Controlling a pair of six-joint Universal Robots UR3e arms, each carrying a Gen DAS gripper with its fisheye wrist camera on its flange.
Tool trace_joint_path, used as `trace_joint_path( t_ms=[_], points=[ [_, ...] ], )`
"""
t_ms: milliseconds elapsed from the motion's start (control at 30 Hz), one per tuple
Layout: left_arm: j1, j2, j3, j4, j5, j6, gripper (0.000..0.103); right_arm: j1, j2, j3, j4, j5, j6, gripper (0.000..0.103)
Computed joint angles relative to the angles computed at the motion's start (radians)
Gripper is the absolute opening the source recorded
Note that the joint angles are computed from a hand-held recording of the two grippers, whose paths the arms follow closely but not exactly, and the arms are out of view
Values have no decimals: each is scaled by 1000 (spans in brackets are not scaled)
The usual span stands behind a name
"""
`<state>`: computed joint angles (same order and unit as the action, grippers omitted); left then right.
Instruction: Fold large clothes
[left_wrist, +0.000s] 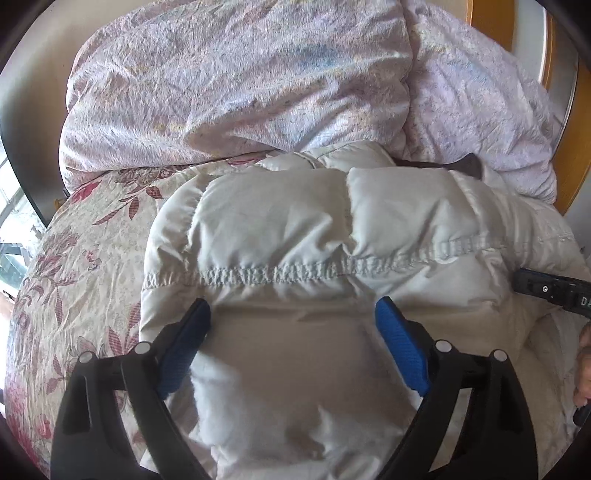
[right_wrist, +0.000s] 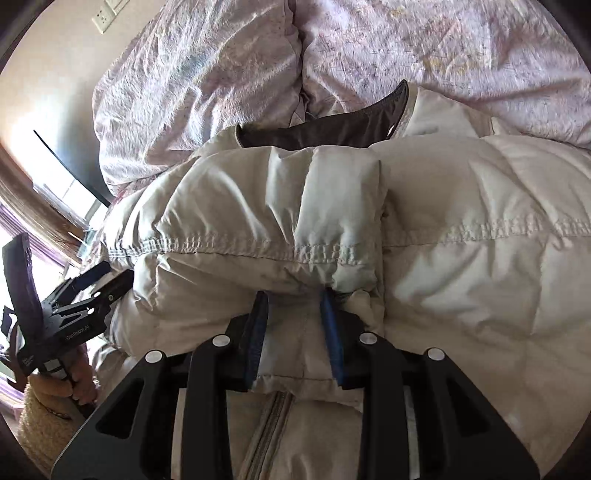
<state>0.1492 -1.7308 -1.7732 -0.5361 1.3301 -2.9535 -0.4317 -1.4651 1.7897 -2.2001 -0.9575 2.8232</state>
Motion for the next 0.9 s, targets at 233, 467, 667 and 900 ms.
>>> trace_joint_path(
  t_ms=[233,467,667,900],
  points=[
    [379,459,-302,-263,-375,339,98,-511,-509,125,610,234,-552,79],
    [814,661,-205,-1192,-492,898,98,-1015,-487,-74,1257,-16,-1068,85],
    [1032,739,-220,-1551,-410,1200,96,-1266,-327,-83,1299,-174,-1097,80],
    [1128,736,-274,-1651,-335,1280,83,-1300,-275,-12,1266,-259,-1097,74]
  ],
)
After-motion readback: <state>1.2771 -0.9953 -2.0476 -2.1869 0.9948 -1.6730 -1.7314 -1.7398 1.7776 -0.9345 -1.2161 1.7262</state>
